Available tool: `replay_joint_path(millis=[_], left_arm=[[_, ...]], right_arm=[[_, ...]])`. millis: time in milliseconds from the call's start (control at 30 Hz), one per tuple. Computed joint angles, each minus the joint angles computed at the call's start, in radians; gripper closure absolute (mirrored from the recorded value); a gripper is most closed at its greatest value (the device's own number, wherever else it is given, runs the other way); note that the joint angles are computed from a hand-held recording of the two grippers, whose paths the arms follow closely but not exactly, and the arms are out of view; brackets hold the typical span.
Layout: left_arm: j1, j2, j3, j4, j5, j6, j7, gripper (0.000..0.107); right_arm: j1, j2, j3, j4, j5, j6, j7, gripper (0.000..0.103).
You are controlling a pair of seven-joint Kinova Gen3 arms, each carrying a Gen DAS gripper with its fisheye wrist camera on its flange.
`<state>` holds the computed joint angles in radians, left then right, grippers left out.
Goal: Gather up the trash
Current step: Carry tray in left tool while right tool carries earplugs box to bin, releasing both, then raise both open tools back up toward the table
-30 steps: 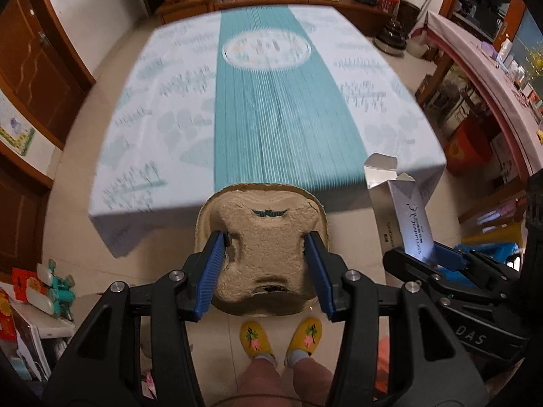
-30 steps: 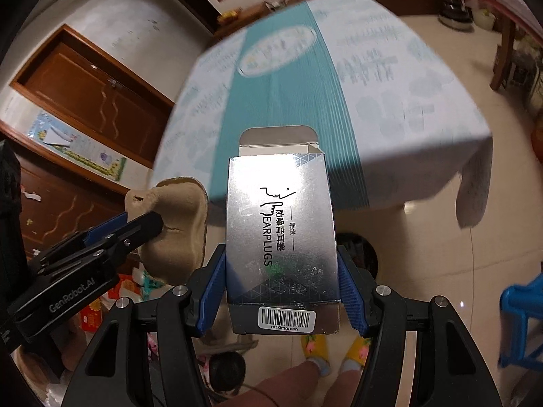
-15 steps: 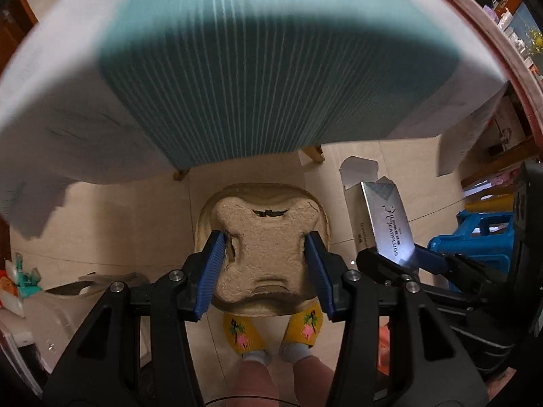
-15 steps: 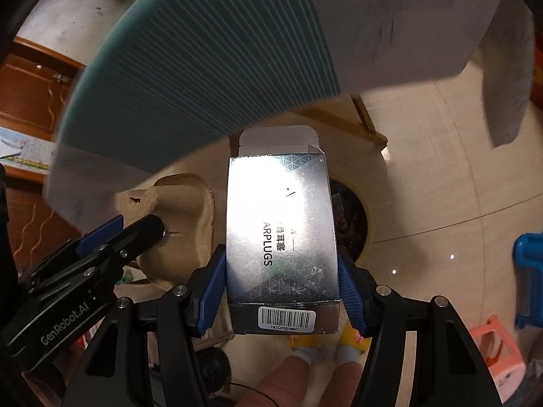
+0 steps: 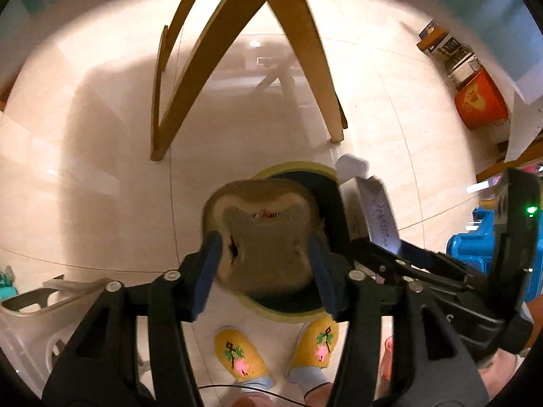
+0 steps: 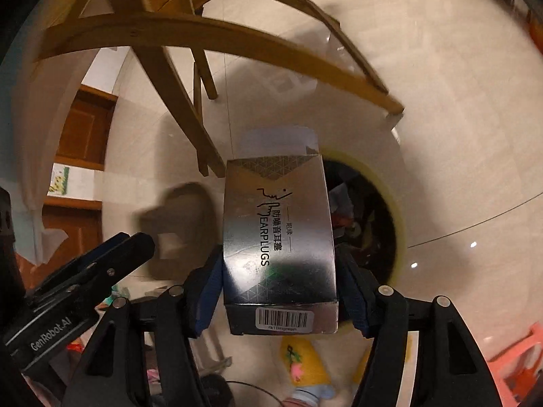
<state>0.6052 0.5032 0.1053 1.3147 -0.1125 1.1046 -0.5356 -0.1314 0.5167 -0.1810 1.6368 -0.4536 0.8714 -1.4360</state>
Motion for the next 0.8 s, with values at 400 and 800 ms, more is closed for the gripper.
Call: replay_joint_path(millis=[400,800], left_arm=[[0.003,0.014,-0.012,0.059,-0.013,-0.063,0.001,0.032],[0.052,-0.008,-0.006,-0.115,-0.062,0.159,0.013,0.032]], right_arm=[[0.026,0.028,-0.009,0.032,-0.018,-0.065,0.045,0.021],[-0.001,-0.065,0.023,-0.042,0.042,0.058,-0.020,0.021]])
